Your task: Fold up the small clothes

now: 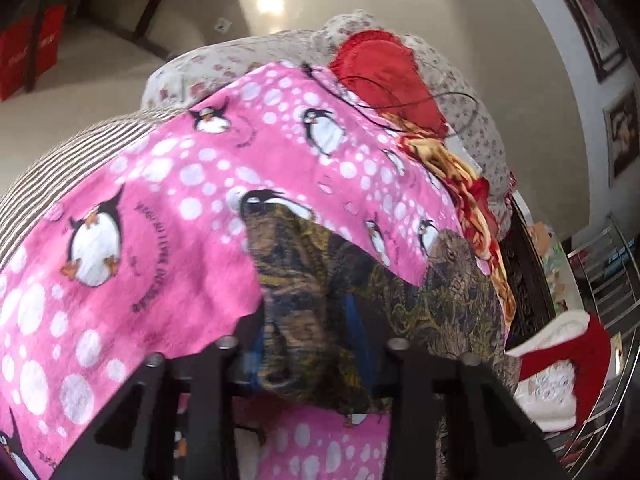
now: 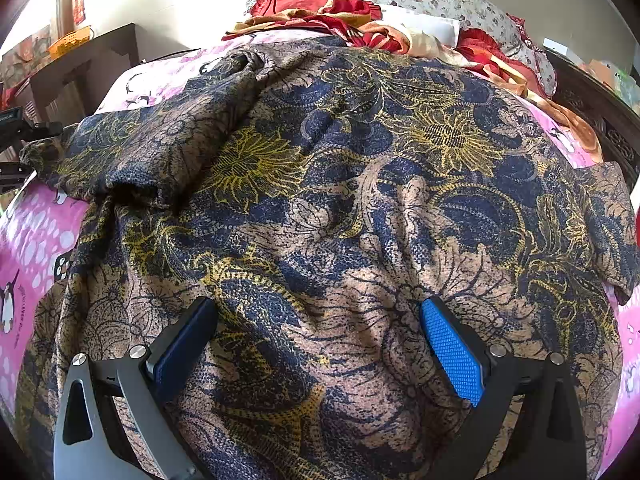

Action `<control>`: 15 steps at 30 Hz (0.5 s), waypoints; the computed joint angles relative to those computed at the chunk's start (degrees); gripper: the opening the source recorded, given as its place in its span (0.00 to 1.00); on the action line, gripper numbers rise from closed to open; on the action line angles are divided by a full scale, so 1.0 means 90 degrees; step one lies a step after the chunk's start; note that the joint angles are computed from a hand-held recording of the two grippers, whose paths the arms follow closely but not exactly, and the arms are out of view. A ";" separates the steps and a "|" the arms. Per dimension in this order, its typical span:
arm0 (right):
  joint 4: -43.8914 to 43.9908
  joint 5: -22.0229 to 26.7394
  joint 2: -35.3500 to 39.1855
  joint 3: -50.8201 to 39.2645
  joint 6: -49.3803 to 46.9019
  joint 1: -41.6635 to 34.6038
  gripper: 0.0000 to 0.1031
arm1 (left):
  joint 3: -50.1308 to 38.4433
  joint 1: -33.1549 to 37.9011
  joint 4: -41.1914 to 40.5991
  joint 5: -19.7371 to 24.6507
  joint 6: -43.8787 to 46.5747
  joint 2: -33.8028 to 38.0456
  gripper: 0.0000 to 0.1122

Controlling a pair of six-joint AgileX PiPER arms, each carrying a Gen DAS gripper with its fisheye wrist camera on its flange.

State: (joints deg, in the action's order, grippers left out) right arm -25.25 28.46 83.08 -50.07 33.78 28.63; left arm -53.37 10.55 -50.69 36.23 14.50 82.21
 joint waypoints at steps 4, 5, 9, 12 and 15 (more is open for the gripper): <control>-0.0006 0.0001 0.0009 -0.0008 0.0016 0.0011 1.00 | -0.0110 0.0152 0.0251 0.0271 -0.0340 0.0052 0.06; 0.0010 -0.0010 0.0019 -0.0009 0.0005 0.0005 1.00 | -0.0133 0.0073 0.0547 0.0208 -0.0622 -0.0047 0.06; 0.0019 -0.0011 0.0033 -0.0016 -0.0013 -0.0012 1.00 | -0.0496 -0.0114 0.1937 -0.0037 -0.1875 -0.0723 0.05; -0.0051 0.0004 0.0038 -0.0016 0.0046 0.0009 1.00 | -0.1276 0.0157 0.3024 0.0173 -0.2916 -0.0978 0.05; 0.0070 0.0000 0.0033 -0.0025 -0.0066 -0.0022 1.00 | -0.2252 0.0498 0.4152 0.0545 -0.3795 -0.0977 0.05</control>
State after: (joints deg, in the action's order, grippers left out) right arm -24.61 28.47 83.37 -50.29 33.19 28.44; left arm -73.64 15.03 -13.32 41.13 -19.66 73.42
